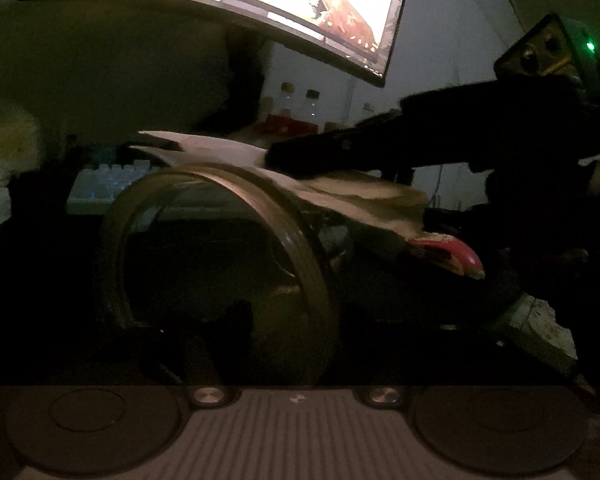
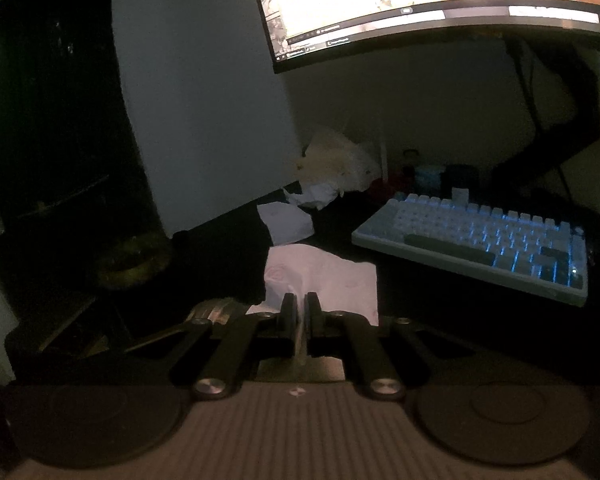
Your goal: Clean container
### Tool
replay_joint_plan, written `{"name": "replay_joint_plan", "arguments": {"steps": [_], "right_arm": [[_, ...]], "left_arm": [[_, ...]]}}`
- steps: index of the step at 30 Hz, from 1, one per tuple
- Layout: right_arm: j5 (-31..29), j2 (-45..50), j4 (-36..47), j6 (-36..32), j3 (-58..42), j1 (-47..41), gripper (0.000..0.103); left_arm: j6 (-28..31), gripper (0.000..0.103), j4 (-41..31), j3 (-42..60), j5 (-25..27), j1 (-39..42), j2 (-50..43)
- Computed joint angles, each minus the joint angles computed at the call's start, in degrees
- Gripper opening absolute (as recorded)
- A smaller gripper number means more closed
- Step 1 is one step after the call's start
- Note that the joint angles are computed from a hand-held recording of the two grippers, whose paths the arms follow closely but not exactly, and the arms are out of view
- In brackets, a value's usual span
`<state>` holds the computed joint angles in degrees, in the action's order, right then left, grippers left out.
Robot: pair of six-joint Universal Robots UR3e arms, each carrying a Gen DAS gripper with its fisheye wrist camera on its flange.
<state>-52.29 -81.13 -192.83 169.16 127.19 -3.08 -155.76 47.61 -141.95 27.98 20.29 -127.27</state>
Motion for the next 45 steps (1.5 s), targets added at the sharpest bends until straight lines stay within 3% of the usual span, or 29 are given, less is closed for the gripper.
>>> {"name": "replay_joint_plan", "arguments": {"steps": [4, 8, 12, 15, 16, 17, 19, 22, 28, 37, 39, 41, 45], "right_arm": [[0.8, -0.5, -2.0, 0.7, 1.8, -0.9, 0.006], [1.8, -1.6, -4.6, 2.0, 4.3, -2.6, 0.006], [3.3, -2.4, -2.9, 1.1, 4.8, -3.2, 0.006], [3.5, -1.2, -1.9, 0.5, 3.6, -2.6, 0.006], [3.3, -0.6, -2.3, 0.6, 3.2, -2.4, 0.006], [2.9, -0.4, -1.9, 0.8, 2.6, -2.2, 0.006], [2.4, 0.5, -2.0, 0.8, 1.7, -1.9, 0.006], [1.3, 1.0, -1.8, 0.9, 0.9, -1.2, 0.006], [1.1, 2.0, -1.4, 0.2, -0.2, 1.2, 0.006], [1.1, 4.7, -1.1, 0.8, -3.2, 1.3, 0.006], [-1.8, 6.4, -2.5, 3.3, -4.5, 0.8, 0.006], [-3.6, 7.4, -2.9, 4.7, -5.6, 1.1, 0.006], [-4.2, 8.0, -3.5, 5.0, -6.1, 1.5, 0.006]], "left_arm": [[-3.7, 0.005, 8.1, -0.7, -2.9, 1.0, -2.6], [-10.7, 0.004, 13.1, 0.4, -9.4, 4.2, -4.5], [-7.8, 0.005, 6.8, -0.1, -11.4, 5.3, -2.0], [-2.5, 0.007, 7.0, -3.2, -8.4, 4.7, -0.2], [0.6, 0.015, 6.5, -4.6, -7.3, 4.4, 0.6], [4.3, 0.030, 5.7, -6.4, -7.0, 4.6, 0.9], [7.2, 0.049, 6.7, -8.3, -6.2, 5.0, 0.2], [8.1, 0.049, 7.7, -9.0, -4.9, 5.1, -1.2], [2.9, 0.049, 8.2, -5.9, -2.9, 5.0, -3.3], [0.2, 0.049, 8.9, -3.6, -2.5, 5.6, -4.6], [-0.3, 0.042, 9.8, -3.3, -2.6, 5.9, -5.1], [-1.7, 0.024, 10.4, -2.7, -3.0, 6.2, -5.5], [-10.9, 0.007, 19.7, 0.1, -7.8, 8.2, -10.5]]}}
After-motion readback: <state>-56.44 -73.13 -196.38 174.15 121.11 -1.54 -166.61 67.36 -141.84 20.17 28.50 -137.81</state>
